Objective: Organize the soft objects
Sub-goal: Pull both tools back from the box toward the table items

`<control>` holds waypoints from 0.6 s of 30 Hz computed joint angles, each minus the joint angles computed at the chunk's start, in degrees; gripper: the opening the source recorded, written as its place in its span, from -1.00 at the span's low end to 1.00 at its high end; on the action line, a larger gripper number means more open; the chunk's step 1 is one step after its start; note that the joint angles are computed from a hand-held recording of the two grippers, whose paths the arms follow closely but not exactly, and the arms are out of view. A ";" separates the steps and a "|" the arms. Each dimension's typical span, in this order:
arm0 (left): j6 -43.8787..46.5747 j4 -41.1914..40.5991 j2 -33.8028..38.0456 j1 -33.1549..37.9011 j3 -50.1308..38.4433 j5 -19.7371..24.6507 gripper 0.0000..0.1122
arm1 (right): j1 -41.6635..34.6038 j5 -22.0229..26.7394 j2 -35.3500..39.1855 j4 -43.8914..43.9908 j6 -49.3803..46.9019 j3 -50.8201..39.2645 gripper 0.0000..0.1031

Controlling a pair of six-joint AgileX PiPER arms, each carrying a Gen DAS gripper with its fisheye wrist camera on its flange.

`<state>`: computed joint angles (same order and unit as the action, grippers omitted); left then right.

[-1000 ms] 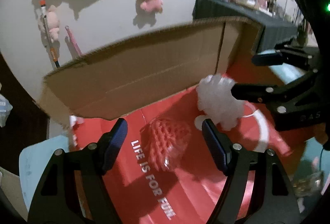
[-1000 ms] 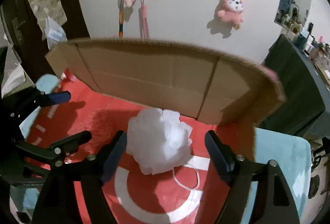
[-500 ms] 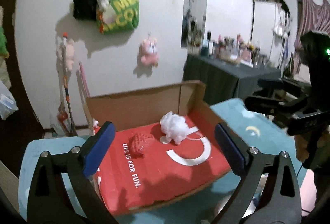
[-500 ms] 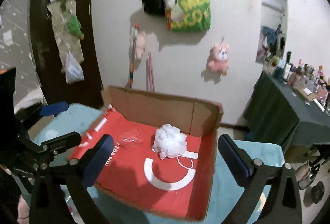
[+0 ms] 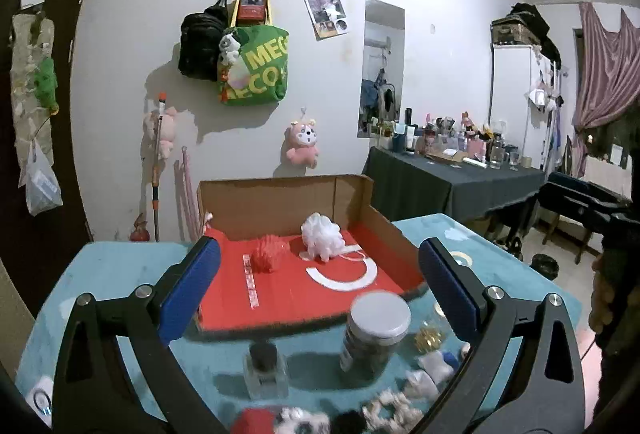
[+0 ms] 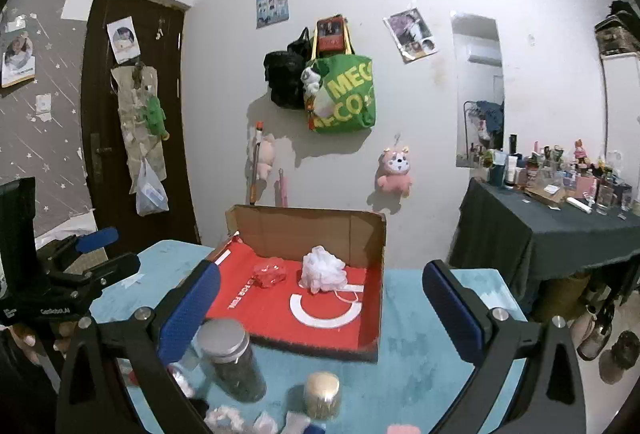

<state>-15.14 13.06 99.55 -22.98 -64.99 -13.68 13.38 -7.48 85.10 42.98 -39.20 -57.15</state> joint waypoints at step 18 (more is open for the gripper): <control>27.17 -38.30 4.33 -11.82 23.45 -25.11 0.80 | 17.47 -35.42 11.29 2.15 15.43 25.41 1.00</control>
